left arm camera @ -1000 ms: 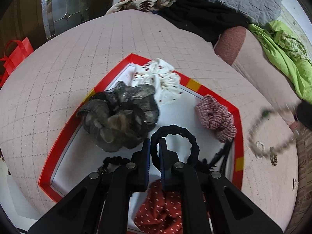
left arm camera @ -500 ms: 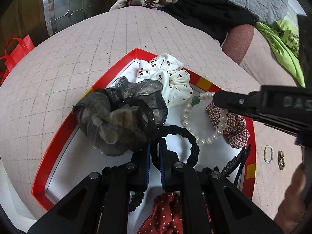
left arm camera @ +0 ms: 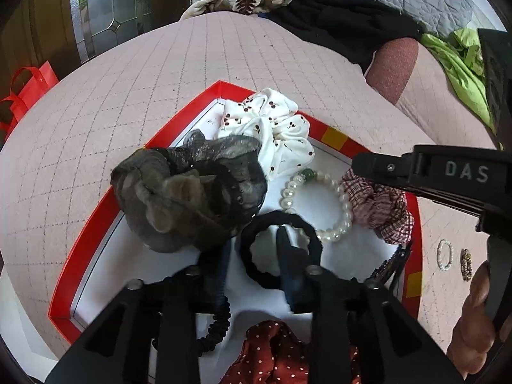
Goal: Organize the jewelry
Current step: 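Open both tools to release hair tie and pearl bracelet into the tray, then move both tools back toward the jade and leopard-print bracelets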
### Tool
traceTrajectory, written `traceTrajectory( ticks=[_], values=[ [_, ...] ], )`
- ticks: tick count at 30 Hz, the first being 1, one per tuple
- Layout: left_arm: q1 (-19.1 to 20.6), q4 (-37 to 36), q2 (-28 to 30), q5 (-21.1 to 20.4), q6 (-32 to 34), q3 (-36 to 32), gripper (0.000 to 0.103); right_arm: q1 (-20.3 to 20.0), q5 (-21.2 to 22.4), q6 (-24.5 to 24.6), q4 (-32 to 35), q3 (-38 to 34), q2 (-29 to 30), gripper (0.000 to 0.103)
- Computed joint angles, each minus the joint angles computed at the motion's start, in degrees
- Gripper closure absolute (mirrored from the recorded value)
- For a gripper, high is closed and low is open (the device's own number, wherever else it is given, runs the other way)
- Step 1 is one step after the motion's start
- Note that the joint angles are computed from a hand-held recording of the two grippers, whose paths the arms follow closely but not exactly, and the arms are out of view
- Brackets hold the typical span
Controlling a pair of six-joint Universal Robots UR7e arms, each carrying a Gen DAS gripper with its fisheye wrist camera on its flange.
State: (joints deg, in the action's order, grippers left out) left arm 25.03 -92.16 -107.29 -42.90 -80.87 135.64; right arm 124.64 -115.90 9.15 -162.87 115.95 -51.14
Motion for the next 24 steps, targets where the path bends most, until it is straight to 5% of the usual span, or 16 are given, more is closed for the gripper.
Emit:
traceTrajectory(
  ticks=[11, 17, 24],
  values=[
    [-4.98, 7.32, -0.59, 1.13, -4.32, -1.1, 0.063, 3.38, -2.97, 0.37, -1.81, 5.92, -7.13, 0.076],
    [-10.28, 19.3, 1.92, 2.28, -12.23, -2.75, 0.058, 3.96, -5.04, 3.04, -3.15, 14.51, -16.41, 0.068],
    [-16.6, 24.05, 6.19, -0.89, -16.09, -5.1, 0.058, 5.95, -11.2, 6.17, 0.21, 25.05, -29.08, 0.064]
  ],
)
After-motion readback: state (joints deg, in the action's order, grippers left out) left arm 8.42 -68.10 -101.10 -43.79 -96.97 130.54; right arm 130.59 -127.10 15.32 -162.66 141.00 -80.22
